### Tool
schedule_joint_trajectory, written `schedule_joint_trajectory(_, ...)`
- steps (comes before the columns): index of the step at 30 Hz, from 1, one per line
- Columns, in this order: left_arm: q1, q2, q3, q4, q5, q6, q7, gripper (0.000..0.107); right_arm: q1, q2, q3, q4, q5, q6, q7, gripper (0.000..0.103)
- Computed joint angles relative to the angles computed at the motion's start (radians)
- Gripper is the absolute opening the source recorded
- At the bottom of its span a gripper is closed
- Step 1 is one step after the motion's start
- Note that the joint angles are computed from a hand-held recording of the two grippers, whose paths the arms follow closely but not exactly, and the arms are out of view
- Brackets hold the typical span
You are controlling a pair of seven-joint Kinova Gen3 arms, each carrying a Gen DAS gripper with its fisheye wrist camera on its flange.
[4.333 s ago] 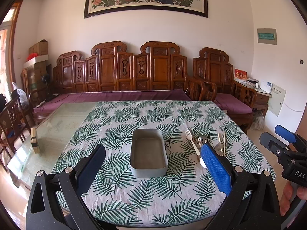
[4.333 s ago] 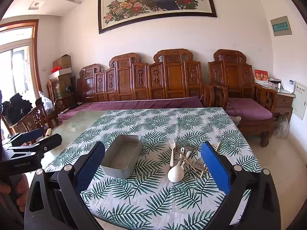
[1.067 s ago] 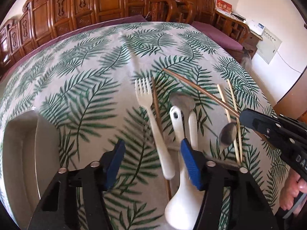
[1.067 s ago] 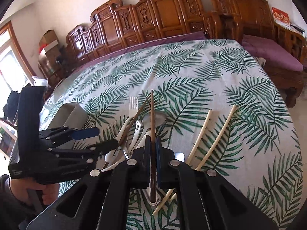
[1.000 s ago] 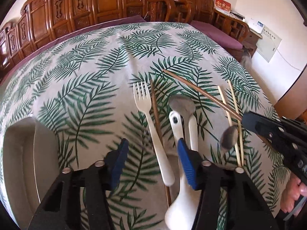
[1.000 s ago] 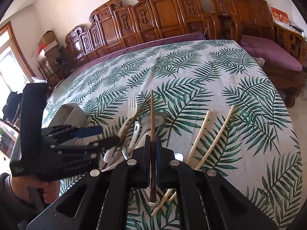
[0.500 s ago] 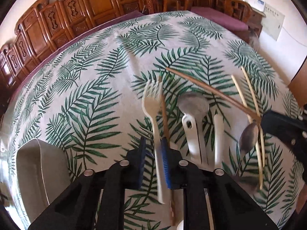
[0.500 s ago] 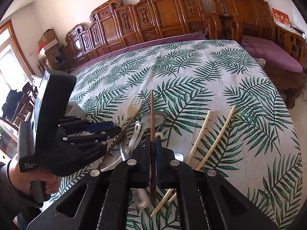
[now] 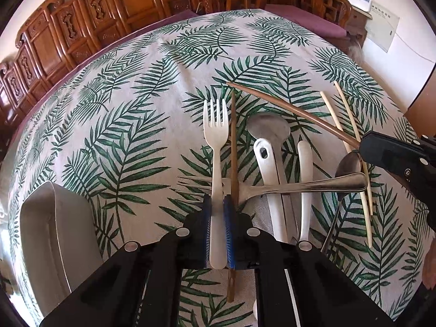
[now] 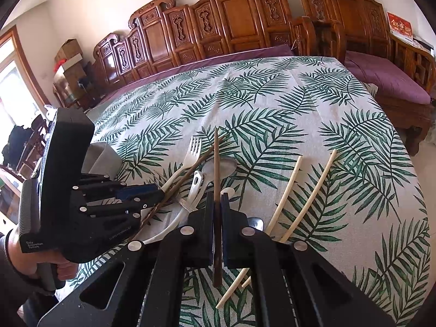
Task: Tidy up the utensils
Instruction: 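Grasp the white plastic fork with the left tool while the right tool grasps a brown chopstick, then carry the white fork into the grey tray and open the left tool while the right lifts the chopstick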
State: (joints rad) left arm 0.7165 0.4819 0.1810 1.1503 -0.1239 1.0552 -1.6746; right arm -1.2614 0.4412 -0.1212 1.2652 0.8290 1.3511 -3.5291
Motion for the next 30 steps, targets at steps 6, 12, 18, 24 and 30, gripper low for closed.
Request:
schedule_joint_trajectory(6,-0.031,-0.016,-0.002,0.007,0.021,-0.012,0.005,0.008,0.001,0.007,0.002,-0.012,-0.002,0.002,0.018,0.006)
schedule_joint_trajectory(12,-0.082,-0.054,0.010,0.025,0.061,-0.019,-0.026,0.000,-0.004,0.024,0.008,-0.044,-0.006,0.008,0.038,0.006)
schedule_joint_trajectory(18,-0.104,-0.052,0.018,0.019,0.089,-0.004,-0.046,0.000,-0.009,0.046,0.023,-0.074,-0.033,0.011,0.046,0.006)
schedule_joint_trajectory(24,-0.110,-0.006,0.033,-0.051,0.140,0.006,-0.069,0.021,-0.023,0.039,0.034,-0.061,-0.034,0.024,0.039,0.006)
schedule_joint_trajectory(30,-0.056,0.086,0.009,-0.178,0.119,0.078,-0.071,0.026,-0.009,0.015,0.020,-0.015,-0.026,0.007,0.003,0.006)
